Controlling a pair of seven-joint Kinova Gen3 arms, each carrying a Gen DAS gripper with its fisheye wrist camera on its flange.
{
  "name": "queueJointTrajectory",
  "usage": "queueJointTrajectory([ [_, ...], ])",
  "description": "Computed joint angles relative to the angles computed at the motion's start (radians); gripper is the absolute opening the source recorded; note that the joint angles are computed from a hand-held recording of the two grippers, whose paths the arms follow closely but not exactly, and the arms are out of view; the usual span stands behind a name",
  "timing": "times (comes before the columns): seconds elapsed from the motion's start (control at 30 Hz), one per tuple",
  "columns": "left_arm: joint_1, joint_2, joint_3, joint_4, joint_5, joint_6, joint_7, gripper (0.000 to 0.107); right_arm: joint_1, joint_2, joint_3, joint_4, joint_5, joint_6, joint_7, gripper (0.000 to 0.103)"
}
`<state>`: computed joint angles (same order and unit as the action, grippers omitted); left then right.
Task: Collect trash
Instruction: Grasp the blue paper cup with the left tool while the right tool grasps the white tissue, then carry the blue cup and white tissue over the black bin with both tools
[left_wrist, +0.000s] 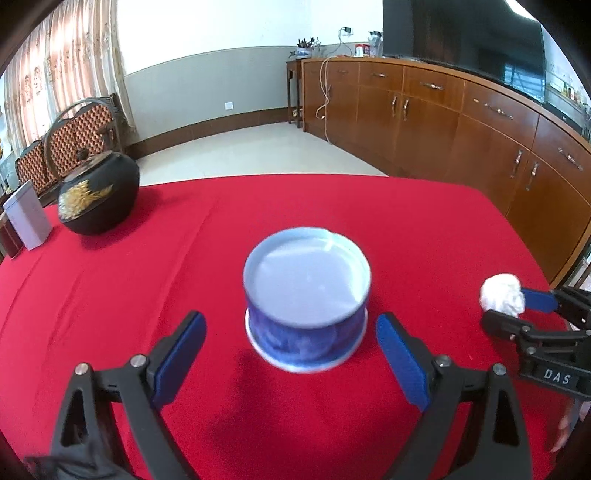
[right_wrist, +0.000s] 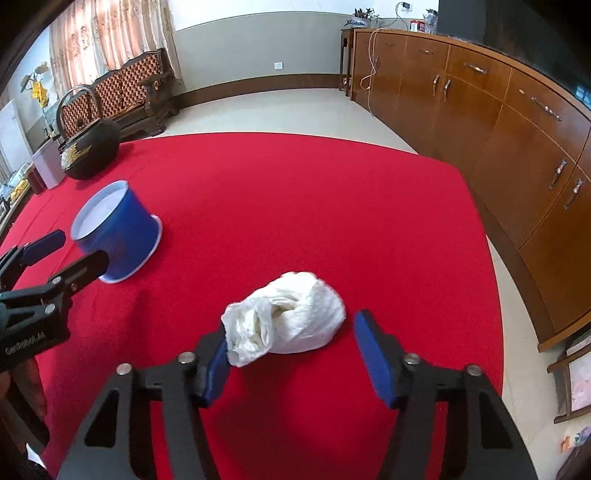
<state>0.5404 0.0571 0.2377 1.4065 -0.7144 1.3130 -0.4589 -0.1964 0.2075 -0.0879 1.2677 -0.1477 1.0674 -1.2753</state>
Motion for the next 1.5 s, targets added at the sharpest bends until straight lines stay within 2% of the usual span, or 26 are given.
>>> queueJointTrajectory([
  [0.23, -0.024, 0.038, -0.030, -0.050, 0.055, -0.022, -0.043, 0.094, 0.006, 0.022, 0.001, -0.028, -0.006, 0.004, 0.003, 0.054],
  [0.27, -0.022, 0.049, -0.038, -0.065, 0.068, -0.012, -0.062, 0.089, 0.010, 0.019, 0.001, -0.025, -0.009, 0.001, 0.010, 0.053],
  [0.3, -0.031, 0.052, -0.036, -0.071, 0.087, -0.013, -0.082, 0.078, 0.014, 0.013, 0.001, -0.017, -0.012, -0.008, 0.014, 0.052],
  [0.33, -0.032, 0.044, -0.032, -0.062, 0.091, -0.025, -0.087, 0.079, 0.016, 0.006, 0.000, -0.007, -0.016, -0.017, 0.017, 0.051],
  [0.43, 0.014, 0.015, -0.018, -0.037, 0.043, -0.026, -0.049, 0.078, 0.031, -0.019, 0.002, 0.018, -0.036, -0.034, 0.039, 0.051],
  [0.57, 0.088, -0.003, 0.040, -0.033, -0.047, 0.040, 0.012, 0.078, 0.050, -0.060, 0.007, 0.049, -0.062, -0.037, 0.063, 0.051],
  [0.77, 0.181, -0.026, 0.122, -0.046, -0.117, 0.143, 0.088, 0.078, 0.084, -0.181, 0.033, 0.142, -0.118, -0.031, 0.128, 0.051],
  [1.0, 0.343, 0.020, 0.179, -0.154, -0.225, 0.286, 0.139, 0.078, 0.115, -0.364, 0.122, 0.245, -0.191, 0.013, 0.231, 0.051],
  [1.2, 0.493, 0.071, 0.161, -0.240, -0.293, 0.371, 0.155, 0.078, 0.132, -0.494, 0.252, 0.283, -0.238, 0.092, 0.303, 0.051],
  [1.5, 0.670, 0.124, 0.122, -0.318, -0.354, 0.422, 0.164, 0.078, 0.144, -0.609, 0.418, 0.292, -0.232, 0.209, 0.375, 0.051],
])
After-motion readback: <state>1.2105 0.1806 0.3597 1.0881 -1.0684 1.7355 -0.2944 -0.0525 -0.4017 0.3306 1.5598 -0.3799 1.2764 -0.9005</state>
